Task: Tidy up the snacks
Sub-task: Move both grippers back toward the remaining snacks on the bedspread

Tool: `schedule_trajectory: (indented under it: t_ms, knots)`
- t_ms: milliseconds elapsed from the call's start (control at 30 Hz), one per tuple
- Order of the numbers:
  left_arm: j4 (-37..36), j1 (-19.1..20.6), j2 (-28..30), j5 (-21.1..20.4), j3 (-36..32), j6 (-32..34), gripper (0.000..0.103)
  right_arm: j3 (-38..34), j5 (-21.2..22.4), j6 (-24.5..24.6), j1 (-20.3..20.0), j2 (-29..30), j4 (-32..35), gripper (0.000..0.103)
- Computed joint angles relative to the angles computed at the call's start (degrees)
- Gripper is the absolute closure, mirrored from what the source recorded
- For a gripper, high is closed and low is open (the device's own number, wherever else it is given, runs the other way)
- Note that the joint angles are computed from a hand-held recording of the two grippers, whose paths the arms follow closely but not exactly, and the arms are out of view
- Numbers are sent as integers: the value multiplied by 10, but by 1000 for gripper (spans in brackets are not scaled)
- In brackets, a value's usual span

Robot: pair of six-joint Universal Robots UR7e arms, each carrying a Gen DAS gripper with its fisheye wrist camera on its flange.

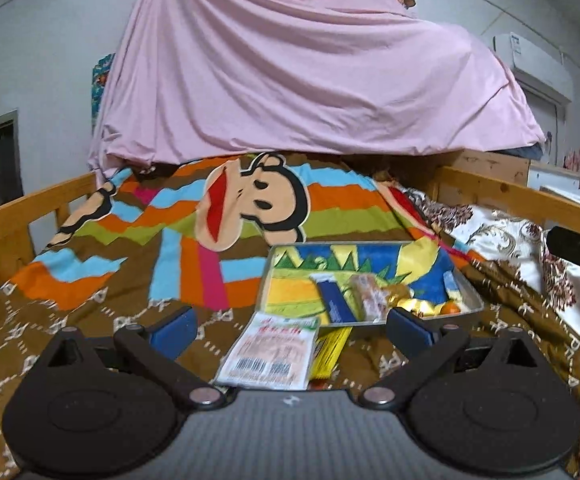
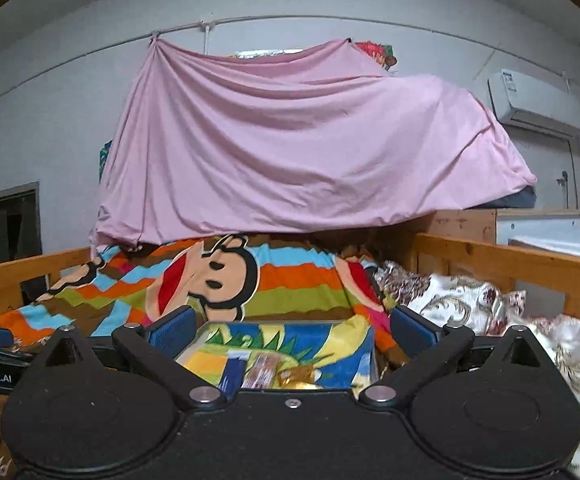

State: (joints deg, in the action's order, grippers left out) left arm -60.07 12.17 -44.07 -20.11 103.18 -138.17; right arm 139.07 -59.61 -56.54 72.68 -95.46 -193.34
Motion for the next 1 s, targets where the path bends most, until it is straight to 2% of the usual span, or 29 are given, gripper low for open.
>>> schedule_trajectory:
  t_ms: [300,633,800,1000]
  knots:
    - [-49,-26,-10,-75,15,36,0,44,-41,-31,-13,-73,82,1]
    - [-79,-24,2,-127,4,98,0,70,-63,-94,-12,-100,126,1]
    - [-121,-11,-10,-146,14,125,0,66,-145,-126,24,-74,129,1]
    - [-254,1,-56,-151,72,185,0,61,-202,-140,46,-50,130,1]
